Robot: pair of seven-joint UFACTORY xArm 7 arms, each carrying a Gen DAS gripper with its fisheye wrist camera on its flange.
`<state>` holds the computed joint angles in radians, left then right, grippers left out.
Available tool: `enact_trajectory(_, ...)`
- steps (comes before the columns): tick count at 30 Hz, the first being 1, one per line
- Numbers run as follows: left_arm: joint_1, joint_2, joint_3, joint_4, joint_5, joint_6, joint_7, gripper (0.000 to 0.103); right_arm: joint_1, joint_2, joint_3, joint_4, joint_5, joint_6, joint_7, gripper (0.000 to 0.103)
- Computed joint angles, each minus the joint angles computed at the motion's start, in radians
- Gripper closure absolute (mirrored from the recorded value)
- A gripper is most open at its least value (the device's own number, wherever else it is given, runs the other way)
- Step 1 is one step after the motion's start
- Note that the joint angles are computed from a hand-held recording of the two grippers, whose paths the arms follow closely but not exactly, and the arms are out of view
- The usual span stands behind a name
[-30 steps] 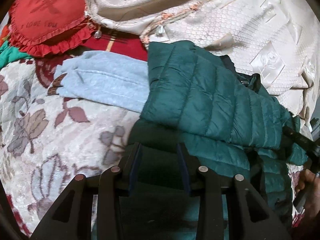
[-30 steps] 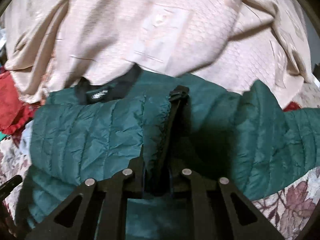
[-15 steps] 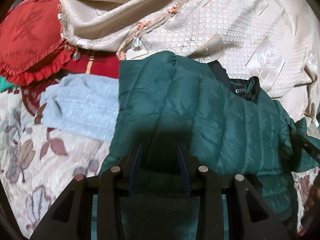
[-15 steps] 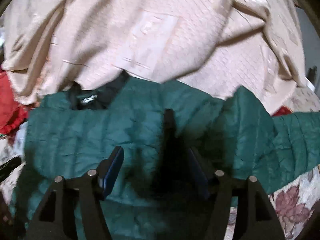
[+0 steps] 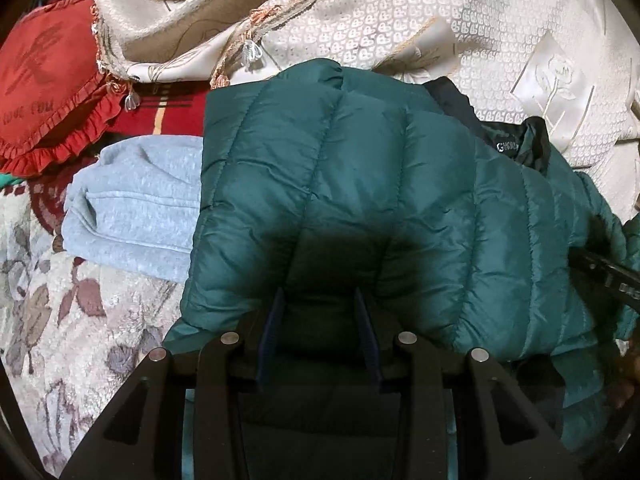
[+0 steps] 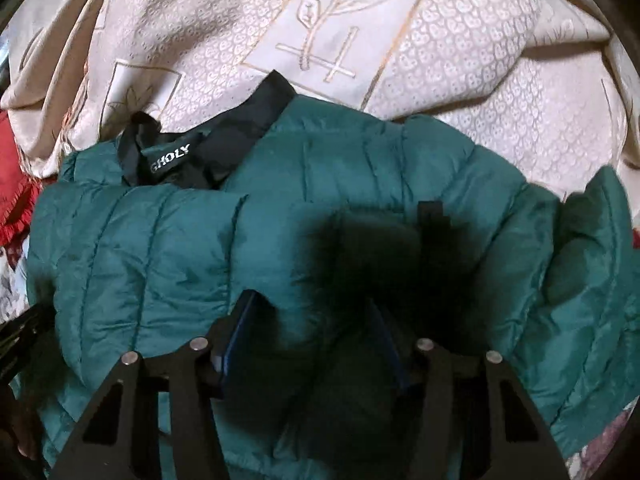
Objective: Fold large clothes
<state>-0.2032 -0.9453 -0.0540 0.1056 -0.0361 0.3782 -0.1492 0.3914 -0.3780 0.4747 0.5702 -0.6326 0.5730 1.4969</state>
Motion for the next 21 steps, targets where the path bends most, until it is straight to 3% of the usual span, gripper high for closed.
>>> enact_trajectory(8,0.003,-0.008,-0.024,-0.008,0.012,-0.005,-0.023,0.084,0.128,-0.158,0.027,-0.027,0.162,0.13,-0.117,0.044)
enact_trajectory(12,0.007,-0.011,-0.041,-0.011,0.027,-0.008,-0.04,0.084,0.11,-0.118,0.054,-0.024,0.188,0.161,-0.121,0.042)
enact_trajectory(14,0.007,-0.017,-0.041,-0.01,0.033,-0.001,-0.043,0.084,0.099,-0.091,0.035,-0.055,0.191,0.102,-0.101,0.042)
enact_trajectory(18,0.003,-0.102,-0.045,-0.017,0.043,0.07,-0.049,0.084,0.106,-0.086,0.037,-0.03,0.193,0.135,-0.094,0.042)
enact_trajectory(21,-0.014,-0.179,-0.04,-0.023,0.037,0.125,-0.057,0.084,0.137,-0.143,0.031,-0.036,0.219,0.153,-0.103,0.035)
